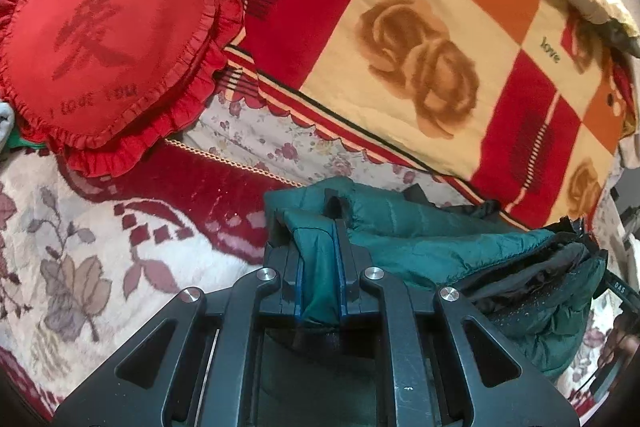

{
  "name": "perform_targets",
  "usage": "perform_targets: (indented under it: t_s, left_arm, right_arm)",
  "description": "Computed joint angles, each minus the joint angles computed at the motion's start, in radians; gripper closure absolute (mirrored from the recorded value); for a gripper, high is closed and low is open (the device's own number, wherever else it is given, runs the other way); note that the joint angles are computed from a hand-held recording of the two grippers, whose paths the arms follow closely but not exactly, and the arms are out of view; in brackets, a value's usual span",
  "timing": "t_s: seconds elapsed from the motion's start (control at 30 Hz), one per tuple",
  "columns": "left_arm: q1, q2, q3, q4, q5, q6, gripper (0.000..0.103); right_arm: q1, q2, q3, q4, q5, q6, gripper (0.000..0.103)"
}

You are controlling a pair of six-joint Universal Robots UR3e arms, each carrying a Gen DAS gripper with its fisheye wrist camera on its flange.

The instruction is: Fold large clothes

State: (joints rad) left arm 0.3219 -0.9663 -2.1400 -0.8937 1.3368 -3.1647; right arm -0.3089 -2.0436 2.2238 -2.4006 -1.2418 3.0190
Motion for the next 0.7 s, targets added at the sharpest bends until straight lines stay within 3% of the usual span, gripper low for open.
perform_targets:
  t_s: [0.43,0.5,0.6,0.7]
  left_arm:
    - [-0.111,-0.386,0.038,0.281,0.111,-0.110,0.089]
    - [-0.074,-0.394,0.010,0.315,0.054,-0.122,0.088]
    - [-0.014,-0.384,0.016,0.270,-0.040,-0.087,0.087]
    - [0.072,-0.331,0.042,0.149,-0.170,-0.028,0.080]
  right_arm:
    - [0.160,0.409,-0.061,-0.342,-0.161,0.188,0.088]
    - [0.166,0.448,-0.065,-0.375,-0.161,0.196,0.086]
    - [0.095,0.409,-0.030,-0.375,-0.054,0.182,0.081]
    - [-0.019,0.283,0.027,-0.315,0.088,0.164,0.064]
